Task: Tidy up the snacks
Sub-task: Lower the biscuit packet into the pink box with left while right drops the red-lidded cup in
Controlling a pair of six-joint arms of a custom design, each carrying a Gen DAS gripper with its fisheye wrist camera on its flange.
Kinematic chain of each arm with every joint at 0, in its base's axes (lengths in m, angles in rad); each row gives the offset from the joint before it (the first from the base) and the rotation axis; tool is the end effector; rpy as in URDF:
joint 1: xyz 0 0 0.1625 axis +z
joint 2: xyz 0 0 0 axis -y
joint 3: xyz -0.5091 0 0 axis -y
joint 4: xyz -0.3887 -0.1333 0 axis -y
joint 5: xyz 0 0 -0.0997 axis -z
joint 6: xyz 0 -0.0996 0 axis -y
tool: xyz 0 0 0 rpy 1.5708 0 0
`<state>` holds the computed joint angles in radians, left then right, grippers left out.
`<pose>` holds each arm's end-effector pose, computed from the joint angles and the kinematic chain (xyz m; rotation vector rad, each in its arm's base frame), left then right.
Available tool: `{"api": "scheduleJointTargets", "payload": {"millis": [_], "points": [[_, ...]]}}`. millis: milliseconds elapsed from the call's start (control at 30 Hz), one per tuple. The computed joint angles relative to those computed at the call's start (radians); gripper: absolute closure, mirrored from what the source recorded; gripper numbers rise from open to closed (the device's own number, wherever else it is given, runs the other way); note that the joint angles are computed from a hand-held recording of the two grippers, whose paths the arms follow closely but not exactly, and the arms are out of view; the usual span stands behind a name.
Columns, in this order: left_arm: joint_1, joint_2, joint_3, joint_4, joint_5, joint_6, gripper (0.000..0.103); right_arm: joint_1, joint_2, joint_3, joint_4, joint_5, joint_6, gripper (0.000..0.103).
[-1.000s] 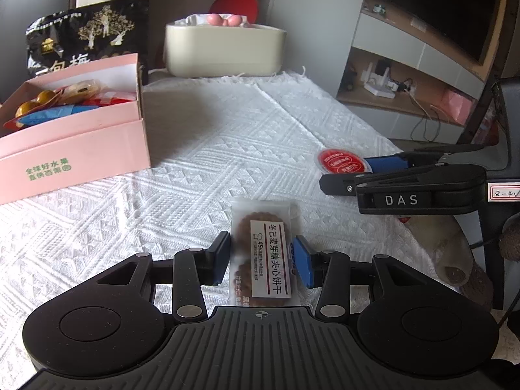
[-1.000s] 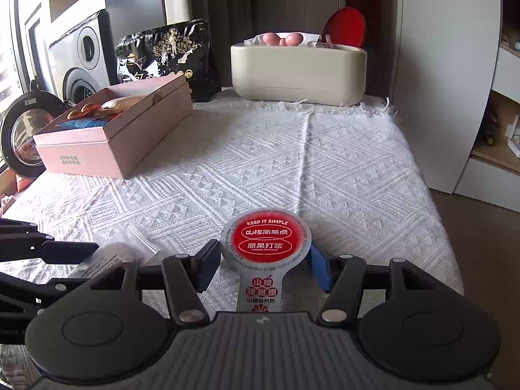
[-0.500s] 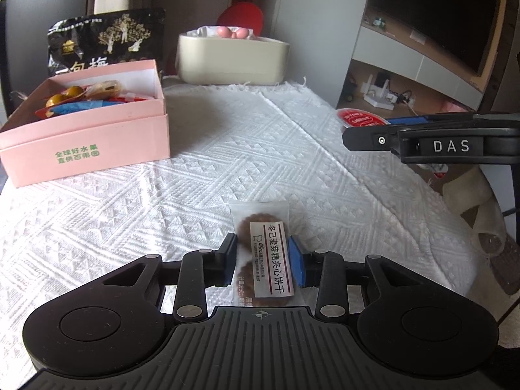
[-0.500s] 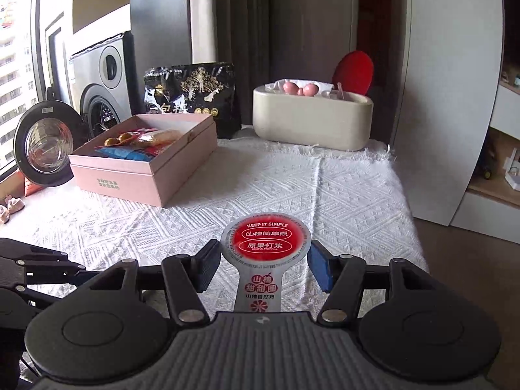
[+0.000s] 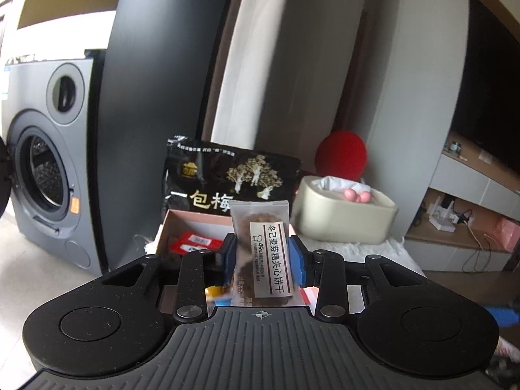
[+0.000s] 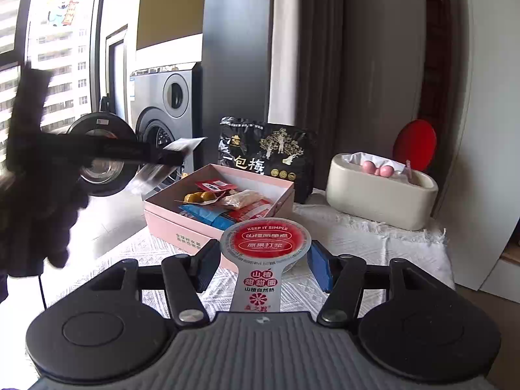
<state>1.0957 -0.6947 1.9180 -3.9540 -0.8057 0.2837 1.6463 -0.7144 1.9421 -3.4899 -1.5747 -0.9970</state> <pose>-0.1079 -0.6520 0.1856 0.2635 2.1553 -1.4499 0.1820 -0.6438 0.1168 1.3776 -2.3215 0.8685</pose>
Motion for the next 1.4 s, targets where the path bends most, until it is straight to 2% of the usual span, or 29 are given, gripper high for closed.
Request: {"api": "scheduleJointTargets", "payload": {"millis": [133, 200, 300, 467, 600, 667, 767, 867, 1033, 1167, 1333, 1367, 1400], "points": [[0.096, -0.014, -0.141, 0.346, -0.076, -0.155, 0.063, 0.018, 0.042, -0.04, 0.019, -0.033, -0.025, 0.044], [0.127, 0.009, -0.19, 0.418, -0.065, -0.188, 0.063, 0.026, 0.064, -0.069, 0.03, -0.062, -0.019, 0.044], [0.142, 0.045, -0.212, 0.392, -0.018, -0.147, 0.061, 0.04, 0.099, -0.136, 0.059, -0.102, 0.009, 0.044], [0.144, 0.043, -0.159, 0.268, -0.067, -0.045, 0.062, 0.071, 0.172, -0.325, 0.196, -0.089, 0.114, 0.044], [0.112, 0.06, -0.136, 0.172, 0.017, 0.066, 0.061, 0.103, 0.271, -0.536, 0.359, -0.091, 0.23, 0.044], [0.106, 0.059, -0.121, 0.153, 0.023, 0.091, 0.062, 0.114, 0.327, -0.643, 0.456, -0.098, 0.284, 0.044], [0.108, 0.055, -0.103, 0.158, 0.022, 0.086, 0.062, 0.124, 0.408, -0.787, 0.596, -0.146, 0.358, 0.044], [0.118, 0.05, -0.093, 0.156, -0.006, 0.082, 0.062, 0.125, 0.472, -0.876, 0.676, -0.228, 0.401, 0.044], [0.132, 0.048, -0.093, 0.145, -0.046, 0.078, 0.062, 0.113, 0.483, -0.89, 0.734, -0.279, 0.436, 0.047], [0.135, 0.049, -0.092, 0.138, -0.054, 0.071, 0.062, 0.109, 0.455, -0.86, 0.733, -0.267, 0.432, 0.047], [0.127, 0.05, -0.089, 0.13, -0.037, 0.079, 0.062, 0.101, 0.392, -0.758, 0.675, -0.222, 0.398, 0.048], [0.125, 0.051, -0.09, 0.13, -0.033, 0.08, 0.062, 0.098, 0.379, -0.737, 0.68, -0.216, 0.387, 0.051], [0.123, 0.051, -0.091, 0.129, -0.027, 0.081, 0.062, 0.096, 0.368, -0.718, 0.687, -0.21, 0.373, 0.064]]}}
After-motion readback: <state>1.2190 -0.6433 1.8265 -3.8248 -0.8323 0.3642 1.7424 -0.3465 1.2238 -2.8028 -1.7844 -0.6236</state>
